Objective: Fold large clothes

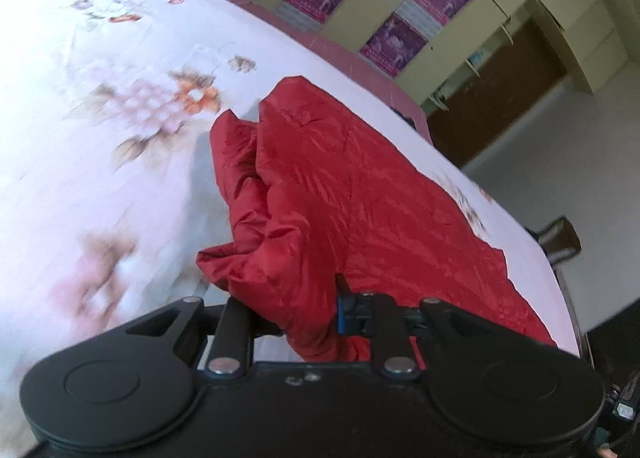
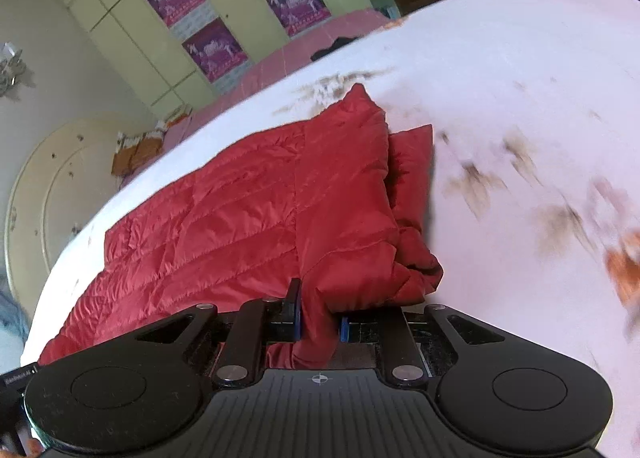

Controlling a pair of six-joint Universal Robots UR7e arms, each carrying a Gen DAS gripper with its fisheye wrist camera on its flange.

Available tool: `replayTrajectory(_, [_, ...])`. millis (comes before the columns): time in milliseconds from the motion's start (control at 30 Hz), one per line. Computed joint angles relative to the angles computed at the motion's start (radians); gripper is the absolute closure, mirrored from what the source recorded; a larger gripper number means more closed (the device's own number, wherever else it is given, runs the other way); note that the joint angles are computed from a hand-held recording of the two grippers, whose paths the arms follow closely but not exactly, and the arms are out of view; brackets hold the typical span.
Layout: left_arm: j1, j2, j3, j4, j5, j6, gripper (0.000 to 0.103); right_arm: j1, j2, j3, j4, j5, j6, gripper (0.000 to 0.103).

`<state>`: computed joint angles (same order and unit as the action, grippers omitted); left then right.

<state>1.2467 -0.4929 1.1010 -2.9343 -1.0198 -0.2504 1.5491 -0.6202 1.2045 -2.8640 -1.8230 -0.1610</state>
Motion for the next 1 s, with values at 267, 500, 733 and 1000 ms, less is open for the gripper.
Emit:
replayTrajectory(267, [-0.049,-0.168,0.363,-0.114,0.042,-0.102,0.083,-0.003,-0.154,0.262,-0.047,-0.008,-0.008,0.087])
replayTrajectory(500, [-0.099,-0.226,0.537,-0.200,0.099,-0.177,0.083,-0.026,-0.219,0.331,-0.020,0.035,-0.045,0.087])
replayTrajectory(733, [-0.130,-0.226,0.582,-0.251,0.164,-0.213,0.083,-0.046,-0.254,0.352,0.015,0.077,-0.060,0.087])
replayTrajectory(1000, [-0.119,-0.168,0.486,-0.191,0.222,-0.204,0.067,-0.035,-0.202,0.271,0.003,0.056,-0.094,0.068])
